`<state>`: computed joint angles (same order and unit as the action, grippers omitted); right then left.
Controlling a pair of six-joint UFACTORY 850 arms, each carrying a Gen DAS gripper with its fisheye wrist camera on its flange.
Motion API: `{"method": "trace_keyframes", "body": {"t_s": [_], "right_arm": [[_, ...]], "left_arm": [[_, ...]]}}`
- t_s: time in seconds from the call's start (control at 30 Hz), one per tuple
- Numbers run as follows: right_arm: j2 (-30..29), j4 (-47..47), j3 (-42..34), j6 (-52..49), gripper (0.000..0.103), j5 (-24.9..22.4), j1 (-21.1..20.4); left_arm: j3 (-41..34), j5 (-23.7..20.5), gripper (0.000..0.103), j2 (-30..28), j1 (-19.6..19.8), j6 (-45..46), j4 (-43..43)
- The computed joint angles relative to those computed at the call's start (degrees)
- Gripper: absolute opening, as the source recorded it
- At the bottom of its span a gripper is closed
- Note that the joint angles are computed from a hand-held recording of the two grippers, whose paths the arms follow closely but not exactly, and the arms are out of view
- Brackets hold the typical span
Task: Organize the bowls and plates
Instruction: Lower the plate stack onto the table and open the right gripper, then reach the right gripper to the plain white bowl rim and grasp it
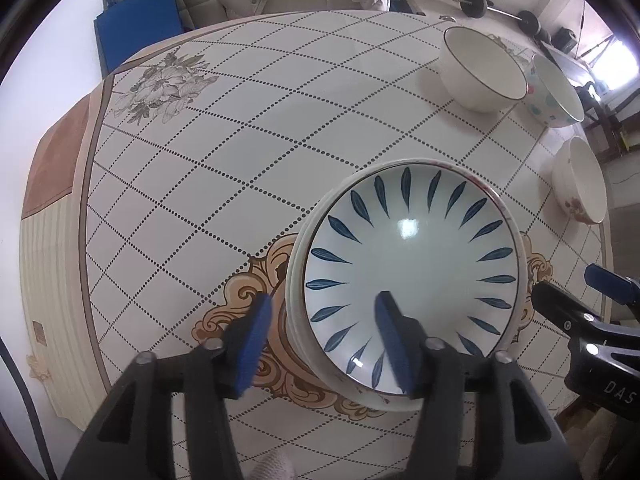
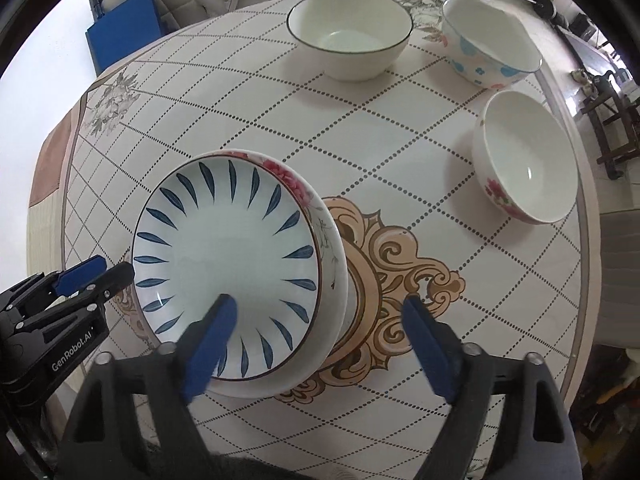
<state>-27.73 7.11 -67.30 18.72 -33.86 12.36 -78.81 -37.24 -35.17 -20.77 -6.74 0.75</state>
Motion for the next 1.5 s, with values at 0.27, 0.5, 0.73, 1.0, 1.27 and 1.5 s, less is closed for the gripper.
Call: {"method": "trace_keyframes", "body": {"t_s": [0.27,0.5,0.73,1.0,1.27,1.5], "right_arm": [[4.04,-9.77,1.40,8.75,0.103,-0.22,0.90],[9.08,-6.78,4.55,5.15,0.103,1.03,0.45],[17.75,-10.20,8.16,6.83,0.103,1.42,1.96],[27.43,-18.31,9.83,12.90,0.103,-2.93,5.59],[34.61,-22.94,10.81,21.54,0.103,-7.31,8.98],[38.68,-26.12,11.82,29.45,0.103,-10.74,12.67]], "left_arm": [[1.58,2.20,0.087,2.91,-0.30,-3.54,0.09],[4.61,2.24,0.087,8.20,-1.56,-9.35,2.38],[8.37,2.24,0.087,16.73,-3.84,-17.34,8.22],[12.12,1.13,0.087,26.13,-6.16,-21.84,14.06],[15.84,1.38,0.087,32.03,-5.70,-17.23,10.93],[18.69,3.38,0.087,35.48,-4.75,-14.99,7.77]]}}
